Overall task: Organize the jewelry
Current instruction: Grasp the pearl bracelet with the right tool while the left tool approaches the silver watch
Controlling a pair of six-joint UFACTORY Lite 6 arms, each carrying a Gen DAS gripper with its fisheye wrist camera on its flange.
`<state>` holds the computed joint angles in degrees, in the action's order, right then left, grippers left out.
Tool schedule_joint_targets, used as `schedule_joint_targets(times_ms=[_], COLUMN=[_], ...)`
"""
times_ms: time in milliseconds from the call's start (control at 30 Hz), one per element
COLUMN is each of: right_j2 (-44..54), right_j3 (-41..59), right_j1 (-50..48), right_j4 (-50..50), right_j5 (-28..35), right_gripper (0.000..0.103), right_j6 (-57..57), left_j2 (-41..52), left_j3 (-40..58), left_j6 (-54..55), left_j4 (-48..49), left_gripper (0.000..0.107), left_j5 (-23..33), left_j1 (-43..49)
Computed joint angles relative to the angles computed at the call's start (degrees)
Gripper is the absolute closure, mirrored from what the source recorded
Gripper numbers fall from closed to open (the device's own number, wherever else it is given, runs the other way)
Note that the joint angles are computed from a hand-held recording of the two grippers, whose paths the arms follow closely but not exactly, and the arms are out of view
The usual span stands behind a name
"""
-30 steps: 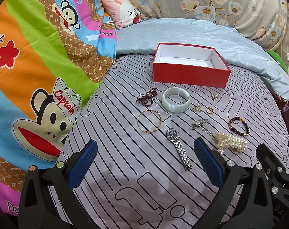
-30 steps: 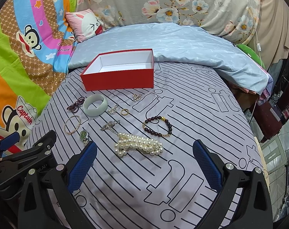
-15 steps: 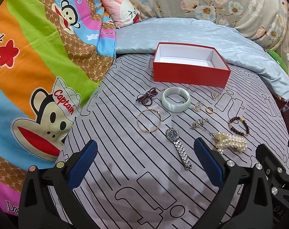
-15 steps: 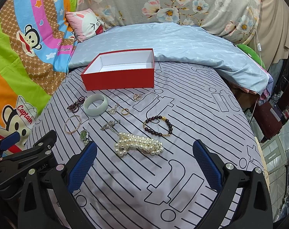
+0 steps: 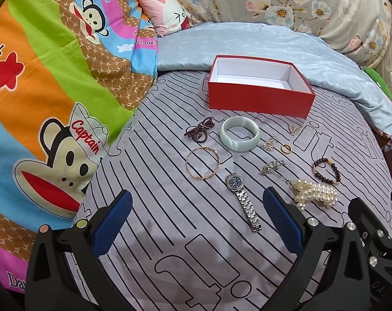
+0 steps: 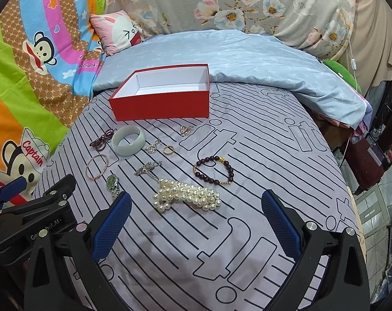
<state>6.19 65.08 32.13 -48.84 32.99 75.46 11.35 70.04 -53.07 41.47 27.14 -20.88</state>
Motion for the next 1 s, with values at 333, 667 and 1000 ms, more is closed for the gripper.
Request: schedule_joint_targets(times_ms=[333,667,1000], right_j2=[4.4,14.5,21.4], right_j3=[-2.4,4.4,11.0], right_j1=[-4.7,-9.1,-12.2], right_j4=[-7.9,6.1,39.7], right_j5=[-11.8,-19.6,-20.4], right_gripper=[0.006,0.025,0.031], right_j6=[-0.2,-26.7,-63.4], left_j2=[4.8,9.6,13.4], left_j3=[1.4,4.0,7.3], left_j6=[0.5,3.7,6.4], left_j4=[0.2,-2.7,-5.2], left_gripper=[0.009,0.009,0.009], left_j5=[-1.1,-1.8,-1.3], left_j1=[2.6,4.7,4.6])
